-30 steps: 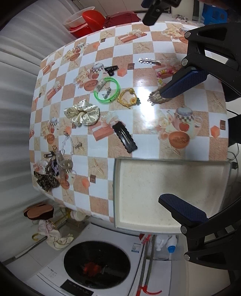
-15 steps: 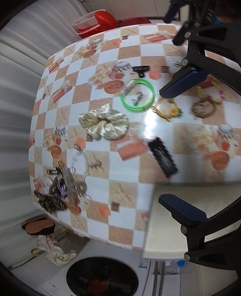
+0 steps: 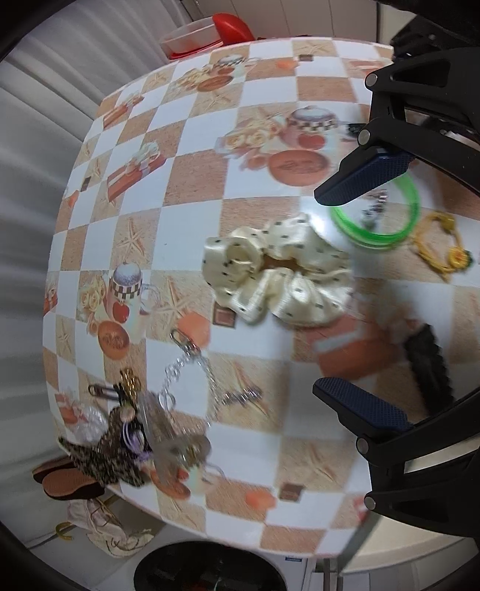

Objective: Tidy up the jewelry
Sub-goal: 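Grasp the cream polka-dot scrunchie with the left tool while the right tool grasps the black claw clip, then carry both items into the white tray and open both tools to release them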

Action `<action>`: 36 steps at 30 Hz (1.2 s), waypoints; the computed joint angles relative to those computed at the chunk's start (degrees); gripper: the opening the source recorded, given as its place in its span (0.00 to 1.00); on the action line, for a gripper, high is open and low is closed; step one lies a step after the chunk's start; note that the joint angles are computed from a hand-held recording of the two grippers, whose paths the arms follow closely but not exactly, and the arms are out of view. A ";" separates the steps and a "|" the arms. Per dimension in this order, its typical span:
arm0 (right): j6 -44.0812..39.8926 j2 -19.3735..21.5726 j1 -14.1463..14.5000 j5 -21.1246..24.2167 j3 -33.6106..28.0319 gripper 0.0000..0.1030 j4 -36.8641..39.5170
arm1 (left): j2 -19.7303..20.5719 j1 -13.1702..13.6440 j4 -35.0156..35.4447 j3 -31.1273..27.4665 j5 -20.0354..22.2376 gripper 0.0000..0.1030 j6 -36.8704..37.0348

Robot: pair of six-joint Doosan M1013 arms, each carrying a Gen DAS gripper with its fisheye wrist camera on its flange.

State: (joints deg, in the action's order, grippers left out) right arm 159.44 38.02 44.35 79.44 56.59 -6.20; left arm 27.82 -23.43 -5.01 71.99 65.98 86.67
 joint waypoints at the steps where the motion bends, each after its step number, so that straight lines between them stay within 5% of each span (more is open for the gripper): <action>1: -0.39 0.25 -0.13 -0.18 -0.12 0.81 -0.01 | 0.61 -0.12 -0.08 -0.44 -0.08 0.95 -0.28; 6: -1.79 1.39 -0.50 -0.64 -0.85 0.74 -0.38 | 2.46 -0.63 0.34 -1.64 -0.19 0.94 -0.73; 10: -2.41 2.29 -0.30 0.21 -2.02 0.69 -2.72 | 3.44 -1.09 0.82 -2.23 0.26 0.74 -0.07; 12: -3.25 3.01 -0.07 1.75 -3.26 0.56 -4.22 | 3.31 -1.48 2.08 -1.88 -0.47 0.68 -0.26; 15: -4.20 4.23 -0.03 2.85 -5.57 0.29 -5.25 | 2.82 -1.72 2.47 -1.23 -1.90 0.44 0.66; 17: -3.84 4.03 -0.07 2.45 -5.44 0.28 -4.93 | 2.70 -1.54 1.68 -1.25 -1.91 0.32 1.07; 28: 2.02 -2.06 0.11 -5.16 2.16 0.24 -3.56 | -1.95 -0.25 -1.55 1.77 -3.94 0.32 3.14; 36: 1.98 -2.31 1.85 -6.00 -0.48 0.24 -3.85 | -9.27 3.03 -2.28 8.64 -5.39 0.32 2.69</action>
